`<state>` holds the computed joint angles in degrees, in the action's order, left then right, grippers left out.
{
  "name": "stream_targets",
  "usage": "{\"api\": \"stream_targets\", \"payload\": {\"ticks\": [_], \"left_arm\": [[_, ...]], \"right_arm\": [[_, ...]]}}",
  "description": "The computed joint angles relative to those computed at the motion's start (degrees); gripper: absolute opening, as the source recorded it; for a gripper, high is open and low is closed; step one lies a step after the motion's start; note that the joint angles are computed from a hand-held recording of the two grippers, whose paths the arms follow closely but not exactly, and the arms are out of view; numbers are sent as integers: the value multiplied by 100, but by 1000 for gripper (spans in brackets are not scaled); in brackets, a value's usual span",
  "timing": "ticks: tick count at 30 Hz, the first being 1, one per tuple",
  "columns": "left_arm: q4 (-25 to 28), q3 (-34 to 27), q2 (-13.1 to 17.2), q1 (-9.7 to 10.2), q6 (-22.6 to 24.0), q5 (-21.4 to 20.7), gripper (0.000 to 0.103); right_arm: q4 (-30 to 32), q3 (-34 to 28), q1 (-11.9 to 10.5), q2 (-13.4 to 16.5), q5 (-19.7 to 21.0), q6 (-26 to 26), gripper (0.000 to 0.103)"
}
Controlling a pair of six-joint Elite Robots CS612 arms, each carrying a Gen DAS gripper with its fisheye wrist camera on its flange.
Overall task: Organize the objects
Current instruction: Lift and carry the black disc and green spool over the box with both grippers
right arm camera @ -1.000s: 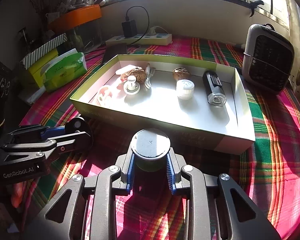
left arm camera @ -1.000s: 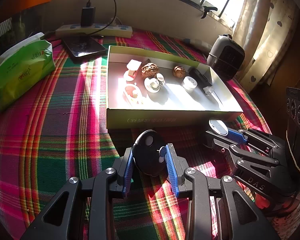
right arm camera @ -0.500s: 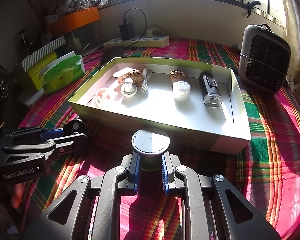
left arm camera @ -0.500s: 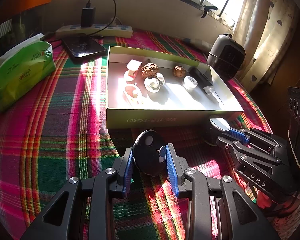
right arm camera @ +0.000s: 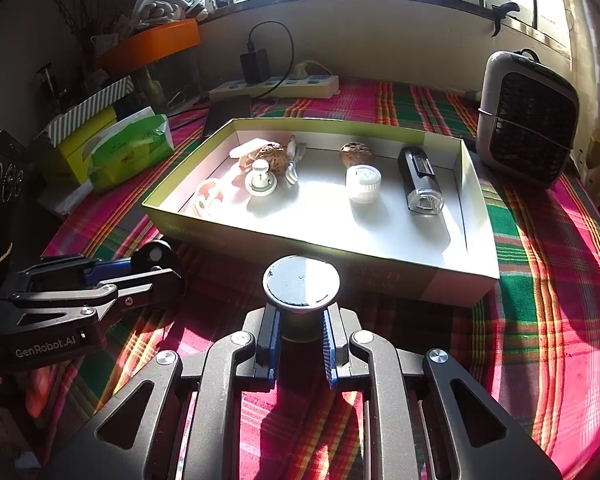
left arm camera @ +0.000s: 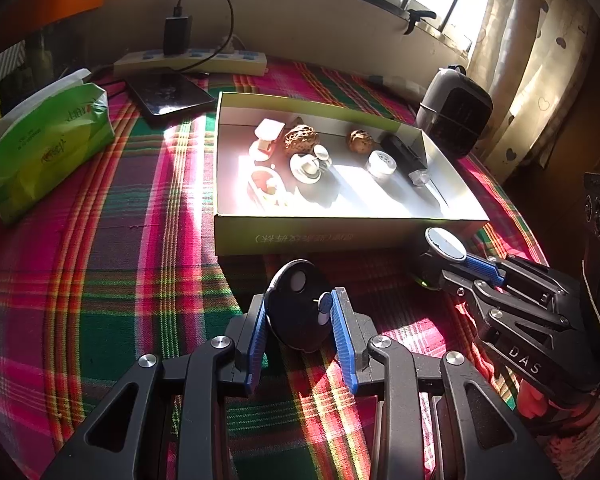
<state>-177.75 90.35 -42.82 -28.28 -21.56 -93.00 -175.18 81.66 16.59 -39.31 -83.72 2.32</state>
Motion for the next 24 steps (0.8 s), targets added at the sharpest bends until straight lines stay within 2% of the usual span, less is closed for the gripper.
{"api": "stream_targets", "payload": {"ticks": [15,24], "left_arm": [[-263,175,-189,-25,258,168,29],[-305,110,-220,-24,422,257,29]], "right_arm": [[-456,147,1,-110,-12,60,18],[-507,108,-32,-124,-51,39,18]]}}
